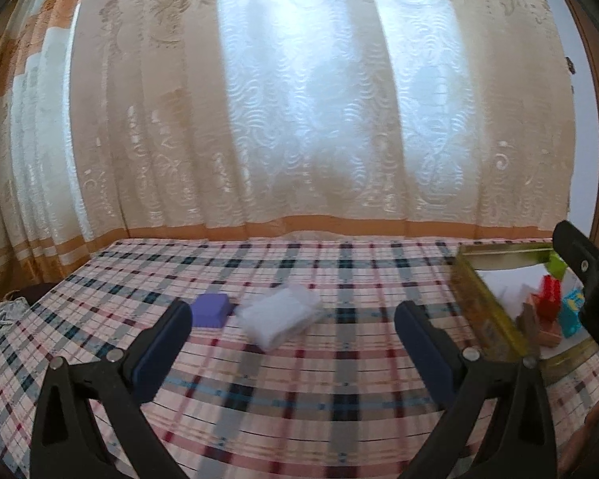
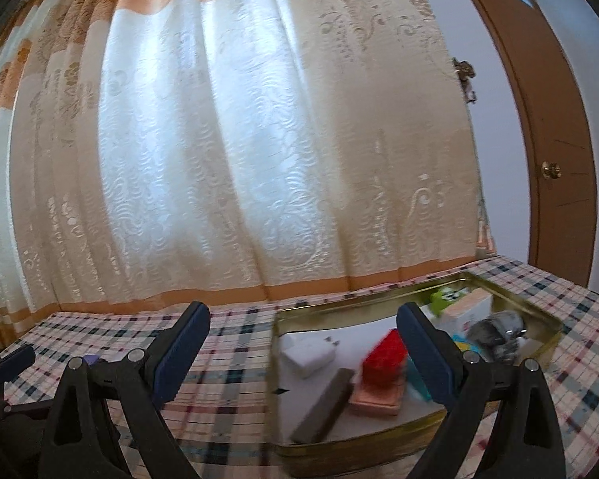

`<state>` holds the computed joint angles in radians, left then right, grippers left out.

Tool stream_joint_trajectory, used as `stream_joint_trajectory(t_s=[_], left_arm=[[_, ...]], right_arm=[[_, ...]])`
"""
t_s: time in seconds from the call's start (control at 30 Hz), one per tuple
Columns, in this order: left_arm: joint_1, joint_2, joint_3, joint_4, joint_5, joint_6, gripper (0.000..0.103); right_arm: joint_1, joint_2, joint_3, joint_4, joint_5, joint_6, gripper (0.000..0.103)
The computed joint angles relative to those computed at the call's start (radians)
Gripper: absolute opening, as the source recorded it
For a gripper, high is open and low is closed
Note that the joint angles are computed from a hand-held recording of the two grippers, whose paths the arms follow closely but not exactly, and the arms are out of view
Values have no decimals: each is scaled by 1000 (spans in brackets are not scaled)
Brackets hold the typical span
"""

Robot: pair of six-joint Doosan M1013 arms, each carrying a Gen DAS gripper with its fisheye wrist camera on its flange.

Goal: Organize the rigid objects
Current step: 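Withdraw both open tools from the tray toward the remaining items, then grasp the clear plastic box with the right tool while the left tool grasps the purple block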

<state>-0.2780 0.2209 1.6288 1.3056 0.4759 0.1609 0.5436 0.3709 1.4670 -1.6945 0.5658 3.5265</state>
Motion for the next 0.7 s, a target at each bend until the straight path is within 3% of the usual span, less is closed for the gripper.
stream_joint_trajectory(t_s=[0.37,0.7], left_arm=[[71,7,-13,-60,67,14,103],[114,23,-35,-108,95,57,103]], right_arm=[[16,51,-83,120,-88,-138,96],[20,107,-178,345,-166,-386,96]])
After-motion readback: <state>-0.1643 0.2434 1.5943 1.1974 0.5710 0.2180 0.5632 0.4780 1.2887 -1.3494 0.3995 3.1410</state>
